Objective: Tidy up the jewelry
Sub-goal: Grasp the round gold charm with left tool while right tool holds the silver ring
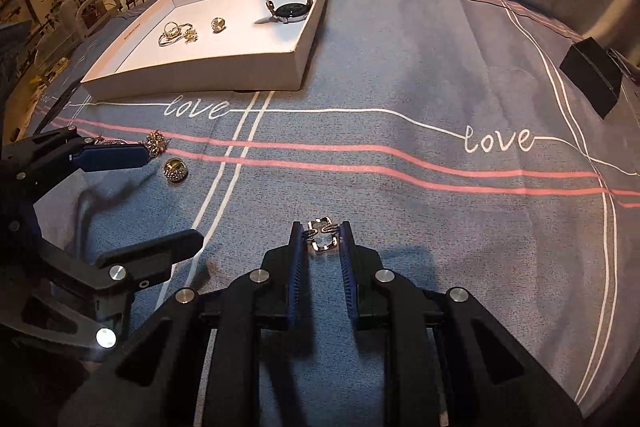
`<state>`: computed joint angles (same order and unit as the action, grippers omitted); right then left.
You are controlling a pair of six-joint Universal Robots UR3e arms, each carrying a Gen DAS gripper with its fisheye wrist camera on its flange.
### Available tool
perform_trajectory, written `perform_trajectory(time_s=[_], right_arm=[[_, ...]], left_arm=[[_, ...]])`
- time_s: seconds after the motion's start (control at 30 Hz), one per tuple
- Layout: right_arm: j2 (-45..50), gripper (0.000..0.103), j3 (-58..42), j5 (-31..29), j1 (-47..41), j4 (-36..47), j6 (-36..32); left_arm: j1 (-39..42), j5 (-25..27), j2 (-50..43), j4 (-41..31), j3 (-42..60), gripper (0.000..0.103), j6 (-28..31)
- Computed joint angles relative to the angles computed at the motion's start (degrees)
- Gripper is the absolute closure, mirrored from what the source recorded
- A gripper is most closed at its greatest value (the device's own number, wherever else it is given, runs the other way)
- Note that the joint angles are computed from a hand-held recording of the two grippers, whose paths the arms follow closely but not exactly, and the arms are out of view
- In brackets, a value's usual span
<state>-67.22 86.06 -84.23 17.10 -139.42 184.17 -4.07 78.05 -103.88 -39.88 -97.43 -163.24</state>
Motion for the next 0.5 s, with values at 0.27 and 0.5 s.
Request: perform_trajectory(time_s=[0.27,0.5], right_arm=[[-0.06,0.084,0.37,0.89,0.45,-0.62,0.85],[7.75,0.084,-11.66,2.63,6.05,3.48,0.12]], left_arm=[[-0.60,1.47,-5.97,-0.48,5.02,0.086,0.68],[8.76,-1.49,4.44,0.36,-4.56,0.086,0.20]])
